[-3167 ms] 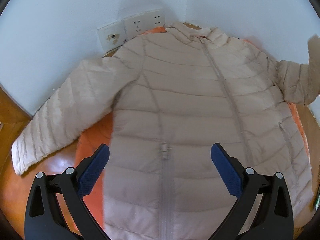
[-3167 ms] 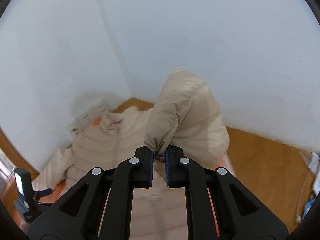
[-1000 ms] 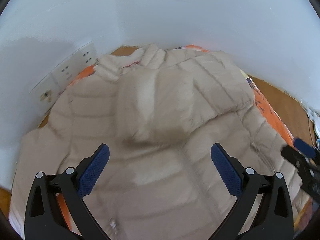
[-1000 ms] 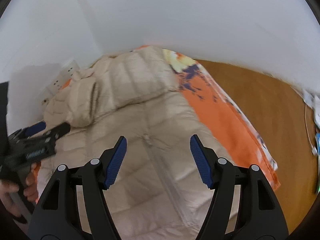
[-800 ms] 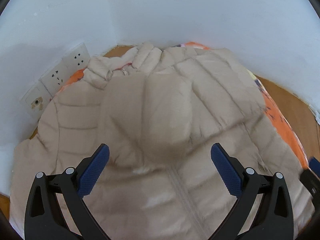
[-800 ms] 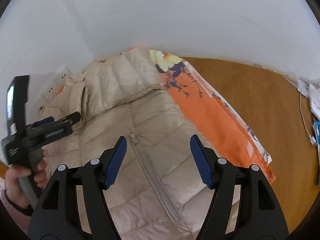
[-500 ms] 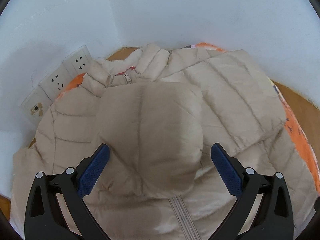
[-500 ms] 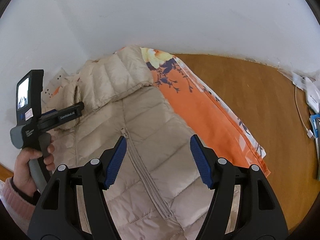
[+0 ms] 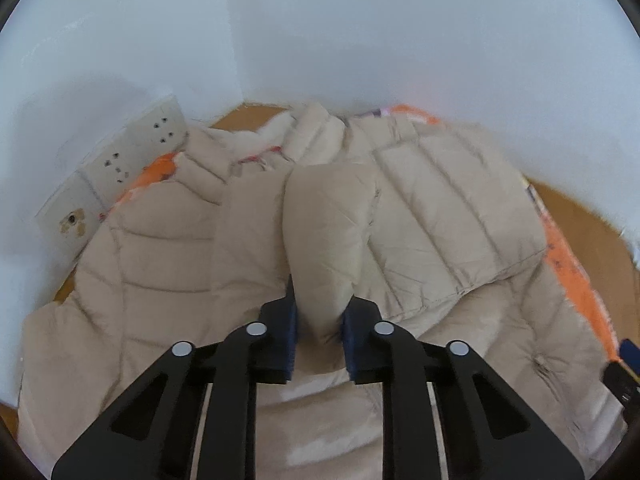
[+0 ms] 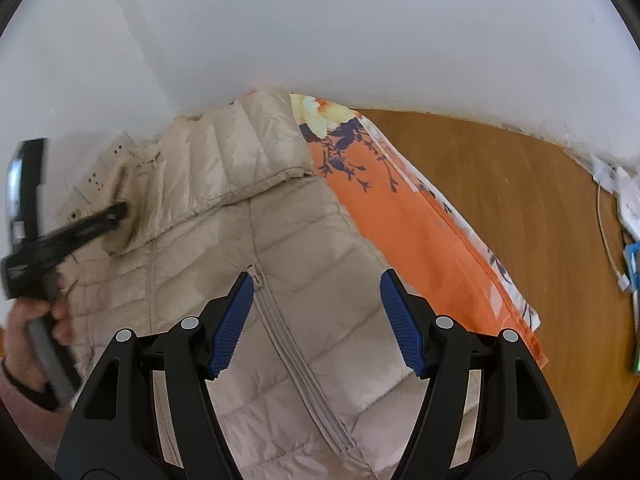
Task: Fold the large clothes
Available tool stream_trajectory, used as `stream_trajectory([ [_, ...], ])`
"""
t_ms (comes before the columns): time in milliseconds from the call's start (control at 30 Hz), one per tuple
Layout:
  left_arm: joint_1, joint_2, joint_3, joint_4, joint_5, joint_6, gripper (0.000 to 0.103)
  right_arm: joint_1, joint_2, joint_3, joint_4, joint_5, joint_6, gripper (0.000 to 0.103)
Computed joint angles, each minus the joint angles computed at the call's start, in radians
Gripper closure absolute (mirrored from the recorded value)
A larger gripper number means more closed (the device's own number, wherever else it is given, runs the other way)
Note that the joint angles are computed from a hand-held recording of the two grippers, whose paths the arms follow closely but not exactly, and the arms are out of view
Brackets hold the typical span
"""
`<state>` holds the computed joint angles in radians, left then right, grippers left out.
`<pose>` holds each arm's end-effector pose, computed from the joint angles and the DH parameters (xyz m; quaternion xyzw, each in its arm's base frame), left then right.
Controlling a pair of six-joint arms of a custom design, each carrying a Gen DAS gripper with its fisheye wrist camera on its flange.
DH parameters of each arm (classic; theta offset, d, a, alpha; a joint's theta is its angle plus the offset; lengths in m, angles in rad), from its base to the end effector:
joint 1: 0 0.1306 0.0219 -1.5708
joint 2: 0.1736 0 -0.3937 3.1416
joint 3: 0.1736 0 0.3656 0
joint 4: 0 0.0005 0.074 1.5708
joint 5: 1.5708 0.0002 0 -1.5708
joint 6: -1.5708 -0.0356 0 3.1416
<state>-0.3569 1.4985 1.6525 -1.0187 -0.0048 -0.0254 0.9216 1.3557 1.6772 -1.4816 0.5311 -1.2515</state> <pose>0.4627 -0.1729 0.4948 0.1775 0.9214 -0.0548 0.3414 0.2530 0.3027 0.5434 0.2079 0.9231 0.0545 0.3190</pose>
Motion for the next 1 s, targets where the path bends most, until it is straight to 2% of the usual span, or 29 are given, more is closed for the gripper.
stream_trajectory([
  [233, 0.124, -0.079, -0.013, -0.029, 0.101, 0.054, 0.087, -0.068, 0.048, 0.091, 0.031, -0.026, 0.175, 0.037],
  [400, 0.211, -0.107, -0.049, -0.037, 0.093, 0.062, 0.088, -0.137, 0.102, 0.145, 0.103, -0.082, 0.287, 0.037],
  [600, 0.294, -0.101, -0.078, -0.051, 0.107, 0.05, 0.088, -0.212, 0.207, 0.223, 0.107, -0.131, 0.383, 0.037],
  [700, 0.306, -0.089, -0.084, -0.057, 0.12, 0.035, 0.087, -0.245, 0.252, 0.243, 0.095, -0.143, 0.405, 0.037],
  [833, 0.303, -0.074, -0.09, -0.049, 0.093, 0.036, 0.086, -0.273, 0.293, 0.254, 0.085, -0.143, 0.388, 0.037],
  [1000, 0.297, -0.044, -0.088, -0.036, 0.036, 0.031, 0.074, -0.294, 0.334, 0.266, 0.044, -0.088, 0.394, 0.037],
])
